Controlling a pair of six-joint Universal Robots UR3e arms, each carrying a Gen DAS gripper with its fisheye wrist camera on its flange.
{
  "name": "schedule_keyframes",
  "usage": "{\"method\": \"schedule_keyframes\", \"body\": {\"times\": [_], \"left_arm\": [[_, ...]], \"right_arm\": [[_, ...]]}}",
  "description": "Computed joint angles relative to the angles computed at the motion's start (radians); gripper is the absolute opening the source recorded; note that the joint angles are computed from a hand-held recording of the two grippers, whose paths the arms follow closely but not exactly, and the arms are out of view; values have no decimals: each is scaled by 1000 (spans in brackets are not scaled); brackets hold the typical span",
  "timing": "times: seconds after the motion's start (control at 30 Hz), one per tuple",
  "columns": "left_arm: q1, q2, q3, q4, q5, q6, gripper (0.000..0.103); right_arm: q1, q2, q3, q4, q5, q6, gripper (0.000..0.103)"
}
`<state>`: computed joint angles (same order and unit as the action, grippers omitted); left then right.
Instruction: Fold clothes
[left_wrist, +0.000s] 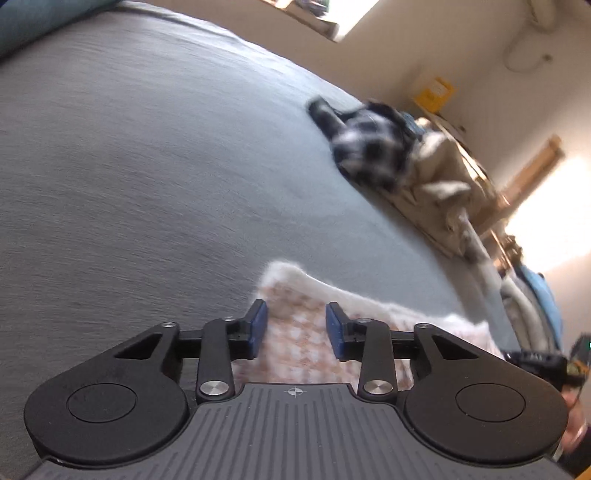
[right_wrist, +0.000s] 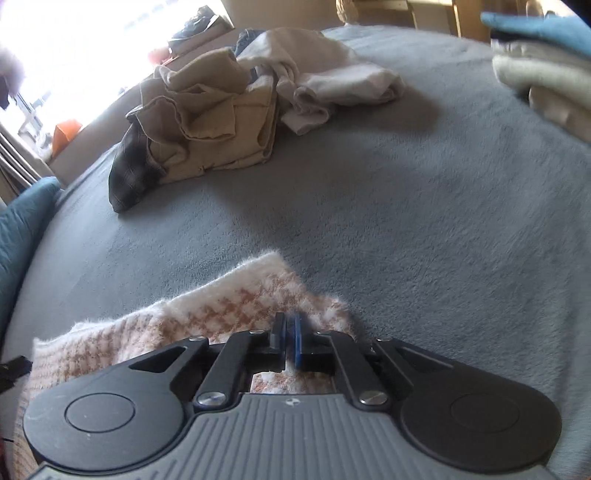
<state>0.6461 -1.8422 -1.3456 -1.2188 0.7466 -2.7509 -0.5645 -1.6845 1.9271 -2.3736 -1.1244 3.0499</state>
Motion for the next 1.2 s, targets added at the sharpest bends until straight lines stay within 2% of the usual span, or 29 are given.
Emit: {"method": "schedule_keyframes", "body": {"times": [0.1, 0.17, 0.23, 0.33, 0.4, 0.47, 0.5, 0.6, 0.7, 0.73, 0.8, 0.9, 1.0, 1.1, 1.2], "left_arm": [[56, 32, 120, -85, 36, 48, 36], [97, 44, 223, -127, 60, 98, 36], [131, 43, 350, -217, 91, 171, 42], [169, 65, 462, -491, 123, 360, 49], [191, 76, 520, -692, 155, 492, 50], [218, 120, 462, -901, 195, 637, 50], [227, 154, 389, -955, 222, 684, 50], [253, 261, 139, -979, 297, 736, 50], [311, 310, -8, -991, 313, 761, 50], [332, 318, -40, -995, 310, 763, 50], [378, 317, -70, -1028, 285, 777, 48], [407, 309, -118, -1029, 270, 811, 33], [426, 279, -117, -1051, 260, 844, 32], [445, 317, -130, -1067, 267, 910, 30], [455, 341, -134, -1074, 271, 935, 30]], "right_arm": [[47, -17, -23, -41, -42, -18, 5], [84, -12, -59, -24, -3, -25, 5], [129, 3, -98, 2, 49, -34, 5], [221, 38, -161, 61, 140, -86, 5], [294, 77, -206, 90, 198, -133, 5], [366, 121, -235, 86, 219, -162, 5], [398, 144, -245, 79, 221, -175, 5], [471, 212, -263, 59, 177, -192, 5], [496, 261, -239, 26, 122, -182, 1], [490, 266, -246, 34, 136, -174, 1], [491, 269, -252, 36, 138, -170, 1], [505, 265, -241, 7, 116, -188, 0], [507, 286, -227, -52, 106, -212, 0], [516, 309, -238, -81, 96, -216, 0], [542, 287, -271, -51, 43, -213, 0]]}}
